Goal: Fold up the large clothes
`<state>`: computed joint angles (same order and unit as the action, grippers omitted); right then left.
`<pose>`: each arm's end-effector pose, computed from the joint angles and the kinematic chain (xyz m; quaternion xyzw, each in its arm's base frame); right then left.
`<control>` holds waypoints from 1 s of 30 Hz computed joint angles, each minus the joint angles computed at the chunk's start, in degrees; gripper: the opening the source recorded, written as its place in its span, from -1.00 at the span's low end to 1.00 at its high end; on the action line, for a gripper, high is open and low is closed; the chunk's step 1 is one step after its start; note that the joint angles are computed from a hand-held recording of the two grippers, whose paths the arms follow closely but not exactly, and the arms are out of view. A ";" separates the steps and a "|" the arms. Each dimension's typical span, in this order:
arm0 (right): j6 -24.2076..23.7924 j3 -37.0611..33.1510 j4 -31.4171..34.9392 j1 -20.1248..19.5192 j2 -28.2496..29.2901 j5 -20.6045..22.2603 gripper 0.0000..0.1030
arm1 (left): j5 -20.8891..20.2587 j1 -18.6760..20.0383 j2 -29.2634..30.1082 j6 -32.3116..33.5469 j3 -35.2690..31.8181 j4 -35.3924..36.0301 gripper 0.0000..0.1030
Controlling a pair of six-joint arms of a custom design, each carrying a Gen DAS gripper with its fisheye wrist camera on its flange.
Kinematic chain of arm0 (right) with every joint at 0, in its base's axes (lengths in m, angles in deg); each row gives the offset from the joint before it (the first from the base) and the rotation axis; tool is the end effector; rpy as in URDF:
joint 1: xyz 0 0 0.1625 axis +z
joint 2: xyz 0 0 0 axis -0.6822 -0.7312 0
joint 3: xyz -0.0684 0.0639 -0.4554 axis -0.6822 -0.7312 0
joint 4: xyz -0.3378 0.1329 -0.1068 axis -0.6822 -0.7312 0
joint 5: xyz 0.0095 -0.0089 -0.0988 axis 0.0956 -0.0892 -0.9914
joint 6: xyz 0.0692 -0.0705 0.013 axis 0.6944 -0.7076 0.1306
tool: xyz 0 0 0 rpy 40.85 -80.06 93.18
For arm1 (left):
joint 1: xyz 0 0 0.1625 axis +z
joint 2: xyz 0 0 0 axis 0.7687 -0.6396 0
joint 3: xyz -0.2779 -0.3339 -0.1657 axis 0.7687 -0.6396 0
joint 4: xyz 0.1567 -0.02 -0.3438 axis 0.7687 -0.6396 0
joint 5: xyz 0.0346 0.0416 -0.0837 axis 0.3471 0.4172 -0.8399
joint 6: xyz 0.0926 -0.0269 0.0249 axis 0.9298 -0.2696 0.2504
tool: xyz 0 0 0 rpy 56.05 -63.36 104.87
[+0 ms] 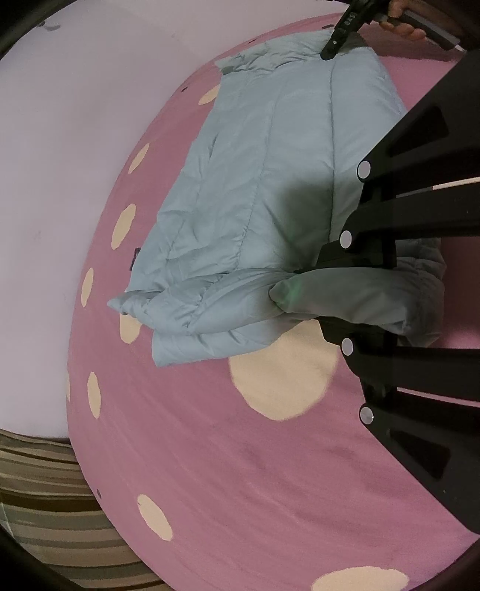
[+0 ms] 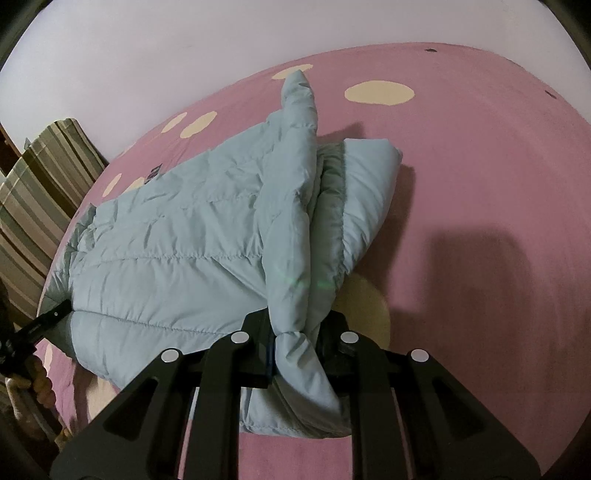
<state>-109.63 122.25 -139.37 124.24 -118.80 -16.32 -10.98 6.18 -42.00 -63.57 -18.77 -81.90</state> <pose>-0.0174 -0.8299 0.3231 0.1053 -0.9324 0.2768 0.2072 -0.2705 -0.7892 0.0636 -0.0158 0.8901 -0.3471 0.2948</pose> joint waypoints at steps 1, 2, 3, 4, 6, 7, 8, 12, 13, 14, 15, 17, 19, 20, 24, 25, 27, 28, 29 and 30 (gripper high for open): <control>0.03 0.57 -0.19 0.01 -0.25 0.04 -0.71 | 0.13 -0.17 -0.35 -0.39 0.93 -0.26 -0.72; 0.10 1.40 -0.33 -0.03 -0.69 0.08 -0.71 | 0.25 -0.28 -0.64 -0.70 1.62 -0.27 -0.72; 0.14 2.29 -0.47 -0.07 -1.13 0.06 -0.71 | 0.44 -0.40 -0.91 -1.11 2.30 -0.18 -0.72; 0.13 3.14 -0.77 -0.14 -1.52 0.07 -0.71 | 0.56 -0.49 -1.11 -1.42 2.87 -0.26 -0.72; -0.15 4.21 -1.17 -0.07 -1.99 -0.18 -0.71 | 0.65 -0.63 -1.61 -2.00 4.14 -0.49 -0.72; -0.35 4.33 -1.26 -0.06 -1.99 -0.27 -0.71 | 0.66 -0.68 -1.79 -2.26 4.64 -0.60 -0.72; -0.64 4.52 -1.44 -0.03 -2.00 -0.47 -0.70 | 0.64 -0.69 -1.92 -2.29 5.00 -0.80 -0.72; -0.63 3.78 -1.25 -0.08 -1.30 -0.79 -0.68 | 0.80 -0.59 -1.60 -2.21 4.89 -0.98 -0.71; -0.71 3.36 -1.23 -0.09 -0.94 -0.91 -0.66 | 0.91 -0.54 -1.46 -2.06 4.74 -0.90 -0.71; -0.86 3.40 -1.42 -0.14 -0.82 -0.97 -0.65 | 1.02 -0.49 -1.32 -1.99 4.69 -0.92 -0.71; -0.90 3.43 -1.63 -0.14 -0.68 -1.06 -0.64 | 1.06 -0.38 -1.10 -1.93 4.47 -0.89 -0.71; -0.99 3.51 -2.13 -0.16 -0.39 -1.14 -0.62 | 1.26 -0.45 -1.14 -1.66 5.15 -1.64 -0.70; -1.14 3.66 -2.50 -0.20 -0.29 -1.17 -0.59 | 1.41 -0.44 -0.97 -1.50 5.07 -1.82 -0.70; -1.23 3.66 -2.72 -0.19 -0.18 -1.25 -0.59 | 1.43 -0.44 -1.05 -1.74 5.21 -1.50 -0.70; -1.65 4.46 -4.08 -0.21 -0.19 -1.48 -0.57 | 1.66 -0.49 -1.09 -1.72 5.59 -1.95 -0.70; -1.69 4.61 -4.35 -0.20 -0.18 -1.50 -0.57 | 1.74 -0.54 -1.05 -1.79 5.69 -2.06 -0.70; -1.77 4.91 -4.84 -0.22 -0.21 -1.50 -0.57 | 1.84 -0.58 -1.00 -1.90 5.70 -2.13 -0.70; -1.82 5.05 -5.06 -0.22 -0.24 -1.54 -0.57 | 1.90 -0.61 -0.98 -1.94 5.73 -2.23 -0.70; -1.90 5.34 -5.28 -0.32 -0.38 -1.48 -0.57 | 1.97 -0.63 -0.96 -1.94 5.77 -2.31 -0.70; -1.93 5.53 -5.55 -0.30 -0.42 -1.56 -0.57 | 2.10 -0.67 -0.93 -1.92 5.79 -2.43 -0.70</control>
<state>-111.56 127.78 -144.92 123.93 -119.22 -17.88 -8.88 5.51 -42.92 -65.48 -12.99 -84.33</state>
